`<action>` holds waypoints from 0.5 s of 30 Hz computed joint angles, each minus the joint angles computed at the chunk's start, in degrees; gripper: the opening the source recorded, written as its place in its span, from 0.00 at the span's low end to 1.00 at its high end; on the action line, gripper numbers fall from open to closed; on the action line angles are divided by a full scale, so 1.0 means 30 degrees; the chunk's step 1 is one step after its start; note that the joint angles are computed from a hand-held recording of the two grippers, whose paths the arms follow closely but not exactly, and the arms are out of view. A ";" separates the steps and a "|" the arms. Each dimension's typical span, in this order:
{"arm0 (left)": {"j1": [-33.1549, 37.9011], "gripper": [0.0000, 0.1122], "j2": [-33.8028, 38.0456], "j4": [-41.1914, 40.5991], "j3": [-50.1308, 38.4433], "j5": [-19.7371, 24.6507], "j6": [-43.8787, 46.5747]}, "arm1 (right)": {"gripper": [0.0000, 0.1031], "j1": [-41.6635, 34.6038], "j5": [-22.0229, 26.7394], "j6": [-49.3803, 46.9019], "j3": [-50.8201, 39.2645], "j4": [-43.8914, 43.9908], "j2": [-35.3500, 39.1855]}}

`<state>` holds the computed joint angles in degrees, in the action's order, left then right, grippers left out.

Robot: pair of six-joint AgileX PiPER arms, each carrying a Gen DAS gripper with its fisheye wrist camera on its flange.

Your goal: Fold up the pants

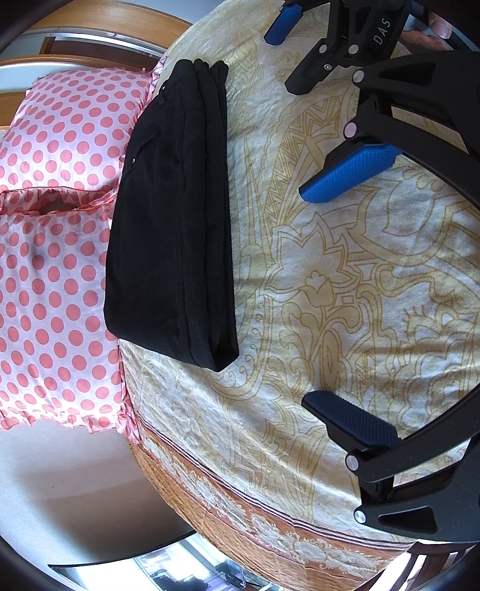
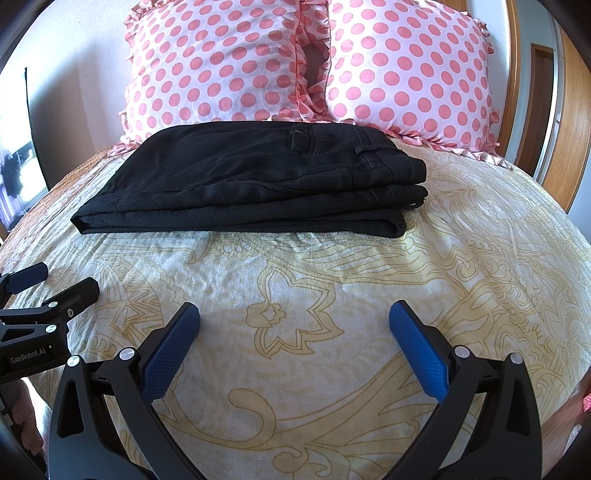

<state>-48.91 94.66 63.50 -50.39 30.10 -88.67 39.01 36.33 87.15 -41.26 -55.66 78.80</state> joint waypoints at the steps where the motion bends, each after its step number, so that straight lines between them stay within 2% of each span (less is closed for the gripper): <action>1: 0.0036 0.90 0.0018 -0.0120 -0.0044 -0.0017 0.0139 | 0.99 -0.0011 -0.0022 -0.0006 0.0019 -0.0005 -0.0010; 15: -0.0093 0.90 0.0094 -0.0099 -0.0094 0.0005 0.0033 | 0.99 0.0017 0.0032 0.0015 -0.0031 0.0010 0.0027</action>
<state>-49.19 94.94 63.20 -50.68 30.11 -88.57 39.06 36.43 87.19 -41.35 -55.63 78.89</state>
